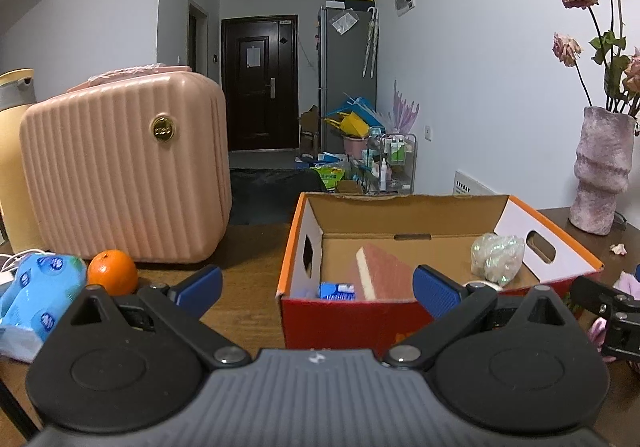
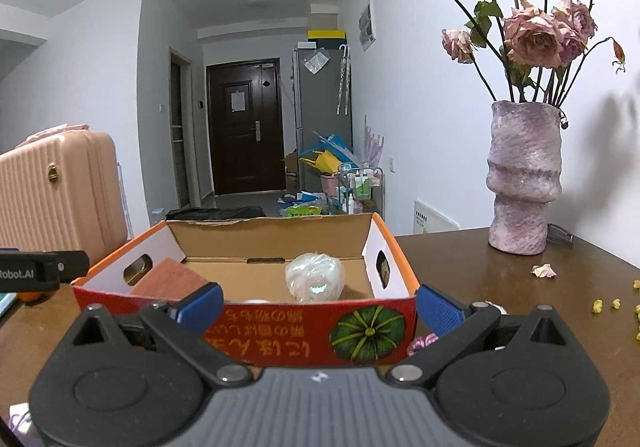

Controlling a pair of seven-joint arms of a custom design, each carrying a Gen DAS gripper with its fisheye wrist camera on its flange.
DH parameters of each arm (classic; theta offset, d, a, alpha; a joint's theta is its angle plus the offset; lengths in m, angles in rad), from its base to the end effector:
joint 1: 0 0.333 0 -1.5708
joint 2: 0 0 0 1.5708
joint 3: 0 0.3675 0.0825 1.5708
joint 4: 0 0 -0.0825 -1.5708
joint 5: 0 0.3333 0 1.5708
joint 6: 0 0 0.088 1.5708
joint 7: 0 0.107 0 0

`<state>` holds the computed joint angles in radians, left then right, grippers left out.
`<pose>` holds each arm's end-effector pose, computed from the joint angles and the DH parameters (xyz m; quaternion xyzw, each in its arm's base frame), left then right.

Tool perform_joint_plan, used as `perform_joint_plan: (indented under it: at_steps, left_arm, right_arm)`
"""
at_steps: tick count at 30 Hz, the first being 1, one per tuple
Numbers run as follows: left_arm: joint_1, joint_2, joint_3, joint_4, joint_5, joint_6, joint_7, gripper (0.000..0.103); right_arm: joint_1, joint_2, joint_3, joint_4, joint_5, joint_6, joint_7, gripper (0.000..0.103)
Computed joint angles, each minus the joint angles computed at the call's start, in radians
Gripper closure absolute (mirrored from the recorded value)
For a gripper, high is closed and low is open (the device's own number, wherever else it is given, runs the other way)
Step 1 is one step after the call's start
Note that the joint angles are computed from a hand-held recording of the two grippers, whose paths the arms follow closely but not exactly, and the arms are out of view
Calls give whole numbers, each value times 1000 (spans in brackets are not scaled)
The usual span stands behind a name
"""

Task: Organize soft objects
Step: 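Withdraw both tools from the box toward the lavender pouch and yellow plush toy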

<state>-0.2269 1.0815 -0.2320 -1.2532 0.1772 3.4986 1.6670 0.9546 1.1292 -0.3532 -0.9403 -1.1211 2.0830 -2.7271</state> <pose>0.7398 -0.2869 0.3128 -0.4204 0.7125 -0.4790 0.2936 0.6068 0.5320 0.2852 -0.3917 0.7001 -0.5037 0.3205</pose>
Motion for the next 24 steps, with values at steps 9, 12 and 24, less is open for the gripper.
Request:
perform_joint_plan:
  at_steps: [9, 12, 24]
  left_arm:
    - [43, -77, -9, -183, 35, 98, -15, 0]
    - [58, -101, -12, -237, 53, 125, -21, 0]
    - [116, -192, -16, -461, 135, 239, -38, 0]
  right_arm:
    - [46, -13, 12, -26, -3, -33, 5, 0]
    - [59, -15, 18, -30, -5, -46, 5, 0]
    - [117, -18, 39, -30, -9, -102, -13, 0]
